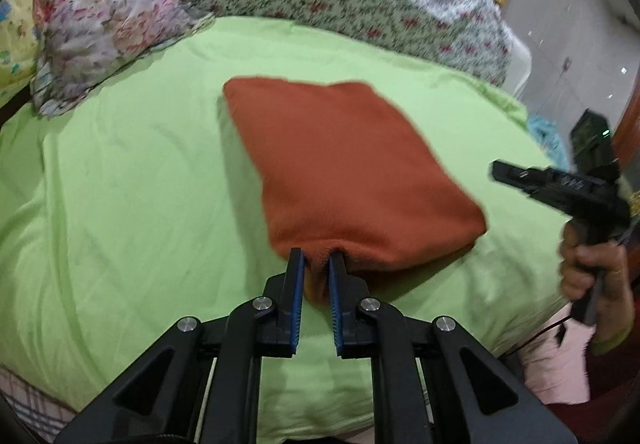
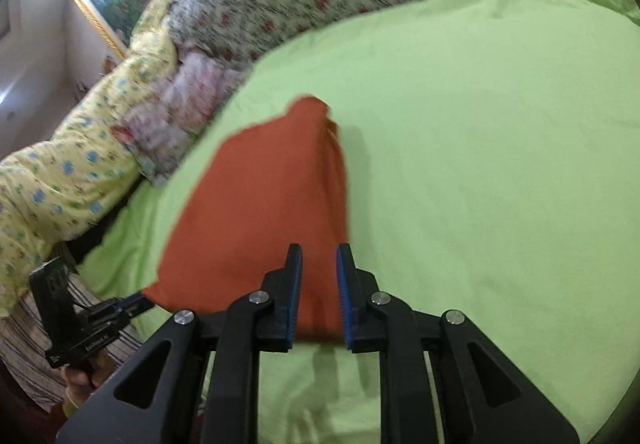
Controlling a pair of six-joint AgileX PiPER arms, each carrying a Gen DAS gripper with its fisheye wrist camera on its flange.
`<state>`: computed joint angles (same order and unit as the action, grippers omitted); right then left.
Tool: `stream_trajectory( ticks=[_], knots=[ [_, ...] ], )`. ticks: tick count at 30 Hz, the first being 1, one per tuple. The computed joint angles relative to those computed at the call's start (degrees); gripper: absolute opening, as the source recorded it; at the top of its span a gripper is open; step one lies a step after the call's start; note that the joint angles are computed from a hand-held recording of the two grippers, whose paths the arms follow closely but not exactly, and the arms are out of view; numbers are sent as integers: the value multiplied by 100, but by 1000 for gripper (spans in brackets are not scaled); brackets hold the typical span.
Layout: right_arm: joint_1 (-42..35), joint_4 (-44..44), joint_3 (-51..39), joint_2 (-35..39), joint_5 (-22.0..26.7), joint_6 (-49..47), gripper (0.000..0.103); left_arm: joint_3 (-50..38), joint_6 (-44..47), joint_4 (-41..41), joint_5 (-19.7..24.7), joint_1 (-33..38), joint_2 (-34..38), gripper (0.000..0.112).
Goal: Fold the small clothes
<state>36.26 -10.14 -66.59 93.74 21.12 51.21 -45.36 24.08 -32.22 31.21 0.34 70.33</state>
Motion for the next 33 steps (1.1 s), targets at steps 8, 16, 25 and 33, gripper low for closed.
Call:
stream_trajectory(
  ticks=[8, 16, 25, 33],
  knots=[
    [-49, 565, -827, 390, 152, -785, 18, -454, 710, -497, 798, 597, -275, 27],
    [-399, 2096, -1809, 1345, 151, -2119, 18, -1474, -251, -20, -52, 52, 1561, 27],
    [-685, 1777, -3376, 2805, 1155, -1795, 14, -2466, -767, 422, 17, 98, 2993, 20],
    [-729, 2112, -2662, 2395, 640, -1978, 11, -1599, -87, -289, 56, 197, 1912, 18]
  ],
)
